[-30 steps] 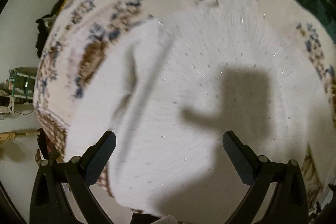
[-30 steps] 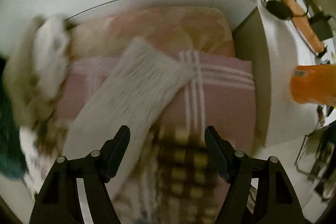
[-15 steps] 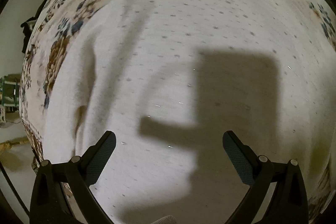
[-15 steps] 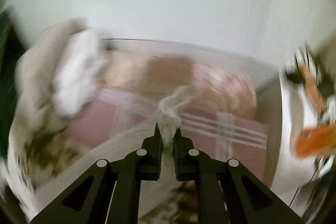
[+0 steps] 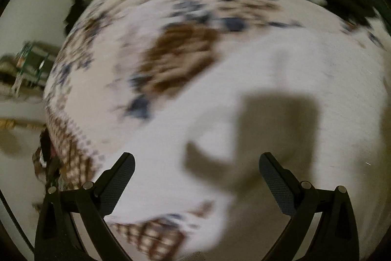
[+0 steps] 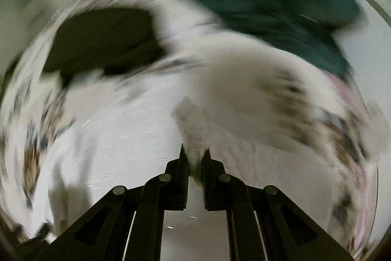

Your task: Fold small clothes

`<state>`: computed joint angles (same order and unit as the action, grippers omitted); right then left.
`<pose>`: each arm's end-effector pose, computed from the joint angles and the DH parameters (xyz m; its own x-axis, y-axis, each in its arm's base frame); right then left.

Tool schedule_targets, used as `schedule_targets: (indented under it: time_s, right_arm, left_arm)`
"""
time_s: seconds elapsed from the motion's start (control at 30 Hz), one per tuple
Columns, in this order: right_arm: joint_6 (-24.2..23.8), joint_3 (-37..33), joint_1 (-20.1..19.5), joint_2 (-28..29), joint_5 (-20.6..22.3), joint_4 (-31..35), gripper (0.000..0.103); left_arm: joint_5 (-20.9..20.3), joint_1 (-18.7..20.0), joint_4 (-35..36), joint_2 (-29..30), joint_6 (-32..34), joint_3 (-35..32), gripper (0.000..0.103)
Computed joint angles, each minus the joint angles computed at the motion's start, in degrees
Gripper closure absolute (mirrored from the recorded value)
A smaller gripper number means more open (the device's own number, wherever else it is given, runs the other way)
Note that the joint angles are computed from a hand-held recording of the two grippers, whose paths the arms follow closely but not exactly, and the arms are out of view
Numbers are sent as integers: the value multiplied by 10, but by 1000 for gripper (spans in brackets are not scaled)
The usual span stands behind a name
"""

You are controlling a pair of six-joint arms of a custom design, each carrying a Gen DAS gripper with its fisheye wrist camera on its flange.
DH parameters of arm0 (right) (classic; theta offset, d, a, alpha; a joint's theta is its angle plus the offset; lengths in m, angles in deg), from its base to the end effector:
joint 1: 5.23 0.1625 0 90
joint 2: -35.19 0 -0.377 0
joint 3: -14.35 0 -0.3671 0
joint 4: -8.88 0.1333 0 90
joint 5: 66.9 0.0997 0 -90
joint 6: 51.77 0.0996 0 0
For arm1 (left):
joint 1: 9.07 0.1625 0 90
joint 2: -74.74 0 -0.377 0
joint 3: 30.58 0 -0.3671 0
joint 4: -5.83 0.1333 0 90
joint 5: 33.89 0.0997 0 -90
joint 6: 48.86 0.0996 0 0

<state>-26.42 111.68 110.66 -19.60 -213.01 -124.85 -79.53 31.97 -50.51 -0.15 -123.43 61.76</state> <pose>0.3026 -0.5075 0.1689 -0.6470 0.1791 0.7411 -0.1765 0.9104 -0.3741 -0.2104 -0.4522 0.2941 -0.4722 -0.1588 -0.8671 0.0691 0.9739 -0.2160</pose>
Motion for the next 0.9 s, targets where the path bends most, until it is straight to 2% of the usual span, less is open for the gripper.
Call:
schedule_targets:
  time_s: [0.1,0.17,0.27,0.33,0.4,0.47,0.5,0.53,0.57,0.6,0.63,0.8,0.9]
  right_arm:
    - [-48,-107,20,142,7,16,94]
    - [-65,-173,38,210,4,32,94]
    - [-55,-241,53,271,12,74,94]
    - [-39,-287,59,300,23,124,94]
    - [-9,-307,59,290,56,188,92]
    - [17,-284,46,246,129,196,86]
    - [29,-246,32,208,182,173,73]
    - [35,-220,23,181,210,159,56]
    - [46,-186,15,149,234,141,50]
    - [66,-146,8,109,245,134,42]
    - [82,-120,5,82,245,137,41]
    - [150,-20,-16,-30,256,188,41]
    - [176,21,-23,-66,253,211,41]
  left_arm:
    - [8,24,56,-39,-45,0,0]
    - [8,40,87,-67,-75,4,0]
    - [3,54,124,-100,-110,9,0]
    - [-2,65,138,-119,-126,16,0]
    - [-15,75,141,-142,-136,23,0]
    - [-29,80,139,-169,-147,28,0]
    - [-38,78,138,-195,-162,35,0]
    - [-44,72,142,-217,-178,42,0]
    - [-55,65,146,-238,-195,51,0]
    - [-69,60,144,-266,-210,61,0]
    - [-81,57,136,-294,-221,73,0]
    - [-140,61,86,-429,-305,148,0]
    - [-142,92,-5,-499,-323,209,1]
